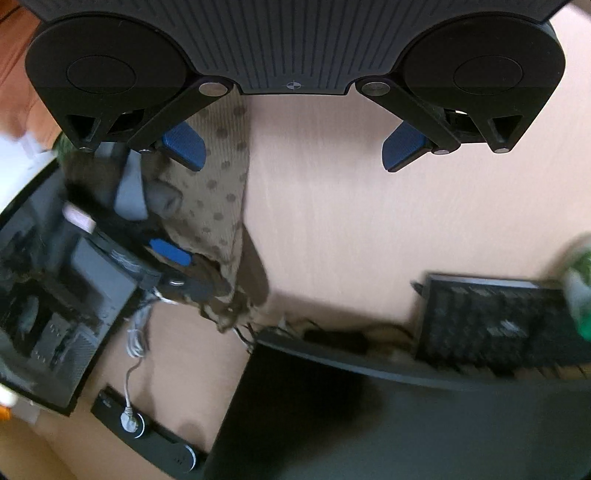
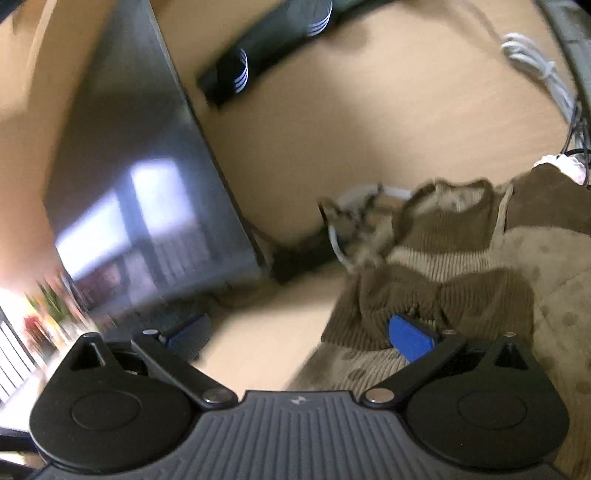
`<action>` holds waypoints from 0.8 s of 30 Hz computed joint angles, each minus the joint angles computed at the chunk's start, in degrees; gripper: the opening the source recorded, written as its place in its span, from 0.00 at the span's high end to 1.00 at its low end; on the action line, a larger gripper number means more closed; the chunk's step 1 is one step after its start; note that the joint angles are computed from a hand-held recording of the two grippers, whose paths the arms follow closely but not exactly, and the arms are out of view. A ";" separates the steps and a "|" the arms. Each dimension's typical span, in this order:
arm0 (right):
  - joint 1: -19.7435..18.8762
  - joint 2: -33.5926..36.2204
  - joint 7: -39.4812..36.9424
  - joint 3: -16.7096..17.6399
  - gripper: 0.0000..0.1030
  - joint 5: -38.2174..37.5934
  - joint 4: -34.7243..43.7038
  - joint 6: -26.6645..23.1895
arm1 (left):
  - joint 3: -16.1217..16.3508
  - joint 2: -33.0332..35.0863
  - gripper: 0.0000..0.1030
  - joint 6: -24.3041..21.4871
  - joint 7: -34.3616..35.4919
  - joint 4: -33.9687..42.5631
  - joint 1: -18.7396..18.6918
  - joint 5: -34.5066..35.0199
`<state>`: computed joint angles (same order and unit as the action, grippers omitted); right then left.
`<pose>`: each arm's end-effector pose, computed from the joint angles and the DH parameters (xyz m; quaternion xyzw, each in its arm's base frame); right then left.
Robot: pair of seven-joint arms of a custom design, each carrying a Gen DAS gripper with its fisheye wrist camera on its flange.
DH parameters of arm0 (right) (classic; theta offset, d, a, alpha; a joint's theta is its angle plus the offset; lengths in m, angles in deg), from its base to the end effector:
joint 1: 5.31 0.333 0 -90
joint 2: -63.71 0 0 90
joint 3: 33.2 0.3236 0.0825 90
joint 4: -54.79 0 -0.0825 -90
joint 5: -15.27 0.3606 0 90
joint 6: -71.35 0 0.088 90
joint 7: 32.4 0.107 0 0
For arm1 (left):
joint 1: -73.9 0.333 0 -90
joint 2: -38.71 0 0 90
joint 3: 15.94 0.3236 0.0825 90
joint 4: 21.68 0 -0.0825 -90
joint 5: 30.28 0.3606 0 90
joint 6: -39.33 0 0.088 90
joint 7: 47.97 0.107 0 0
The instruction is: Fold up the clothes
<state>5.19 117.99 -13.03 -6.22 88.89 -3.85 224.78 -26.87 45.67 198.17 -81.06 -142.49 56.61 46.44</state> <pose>0.7355 0.3209 0.3755 -0.6744 0.4022 0.0280 0.6186 0.4806 -0.3028 0.4181 -0.7801 0.4615 -0.3711 0.2019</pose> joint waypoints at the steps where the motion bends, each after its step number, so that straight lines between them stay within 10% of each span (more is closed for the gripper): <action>1: -0.89 -0.62 -0.69 -1.20 0.00 4.30 -1.31 -2.30 | 0.59 1.43 0.00 2.28 -0.46 1.27 0.64 1.29; 7: -11.95 -13.38 -2.51 -0.70 0.00 16.57 -24.16 -14.46 | 1.98 12.27 0.01 6.09 5.15 12.37 0.81 -3.95; 12: -7.62 -22.29 4.60 -8.49 0.00 4.85 -28.06 -13.90 | -2.06 20.70 0.43 0.06 24.03 22.69 1.53 -23.37; 18: -5.12 -28.17 8.61 -16.00 0.00 -0.10 -32.44 -12.26 | -1.13 25.66 0.44 -9.45 36.06 32.81 -0.85 -32.68; 24: -3.02 -27.38 16.66 -19.70 0.00 -3.91 -33.95 -9.43 | 2.07 28.27 0.54 -9.00 40.61 36.17 -3.29 -37.45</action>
<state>2.17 90.60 3.63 -25.92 84.97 -37.80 215.35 -24.81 73.94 189.17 -40.45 -106.32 53.32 9.00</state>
